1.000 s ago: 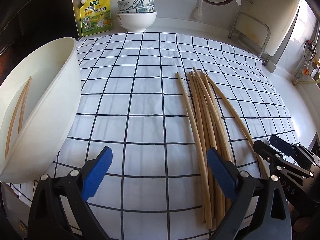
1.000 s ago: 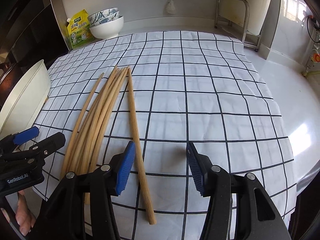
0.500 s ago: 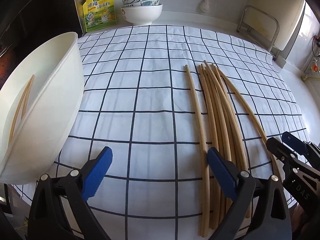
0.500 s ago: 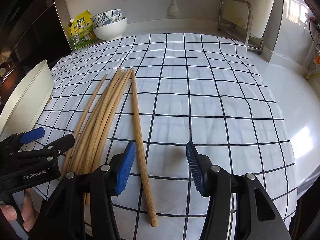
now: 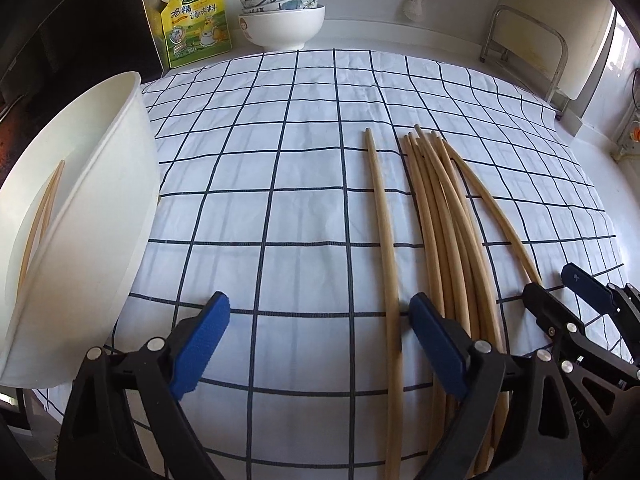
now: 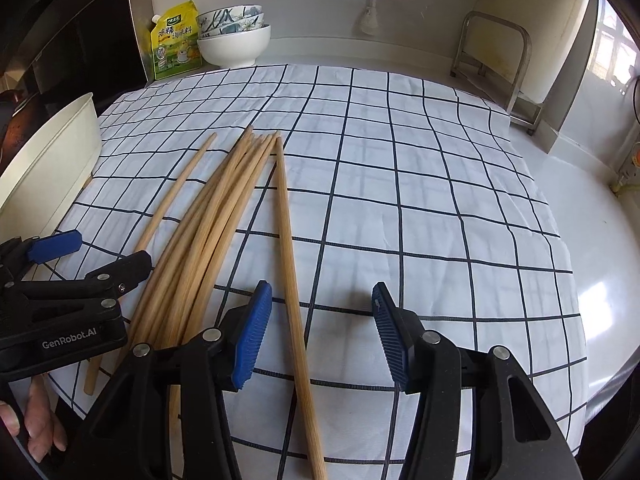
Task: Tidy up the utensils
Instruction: 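Close the left tool on a chopstick while the right tool grasps another, then carry the two held chopsticks with both tools over the basin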
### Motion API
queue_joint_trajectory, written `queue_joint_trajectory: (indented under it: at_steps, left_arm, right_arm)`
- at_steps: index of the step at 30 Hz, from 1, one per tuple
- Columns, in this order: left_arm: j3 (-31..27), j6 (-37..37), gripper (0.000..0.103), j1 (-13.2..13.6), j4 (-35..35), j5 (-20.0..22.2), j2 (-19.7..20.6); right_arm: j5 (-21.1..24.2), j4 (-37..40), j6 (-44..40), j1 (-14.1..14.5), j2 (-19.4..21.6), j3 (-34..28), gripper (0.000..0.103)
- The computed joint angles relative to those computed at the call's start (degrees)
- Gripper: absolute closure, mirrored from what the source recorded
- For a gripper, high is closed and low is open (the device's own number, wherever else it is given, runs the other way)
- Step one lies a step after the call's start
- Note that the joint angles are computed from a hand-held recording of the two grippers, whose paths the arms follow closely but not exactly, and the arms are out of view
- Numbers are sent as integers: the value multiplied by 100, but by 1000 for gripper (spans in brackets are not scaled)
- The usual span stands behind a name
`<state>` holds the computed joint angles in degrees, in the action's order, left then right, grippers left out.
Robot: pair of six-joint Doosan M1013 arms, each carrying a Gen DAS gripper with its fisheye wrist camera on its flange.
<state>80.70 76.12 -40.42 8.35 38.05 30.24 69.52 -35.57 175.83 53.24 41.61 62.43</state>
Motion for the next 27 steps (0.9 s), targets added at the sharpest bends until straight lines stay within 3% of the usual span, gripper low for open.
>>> queue_joint_trajectory:
  at_steps: [3,6,8,15,23,27]
  left_arm:
    - [-68,159,36,-11,-133,-4,26]
    - [-103,432,63,-15,-361,-23,33]
    - [-110,603,95,-14,-504,-3,29]
    - [-65,1432,96,137,-1607,84,-27]
    - [153,2006,96,303,-2288,-86,-345]
    - [240,2233,96,488,-2648,-340,-587]
  right_arm:
    - [-40,-18,-235,-2,50,-90,78]
    - [-51,-13,-456,-3,113,-200,93]
    - [-48,-16,-483,-3,129,-226,96]
    - [-882,-26,311,-42,-202,334,97]
    - [-905,-426,610,65,-303,220,96]
    - [-1166,-682,557,62,-251,-91,96]
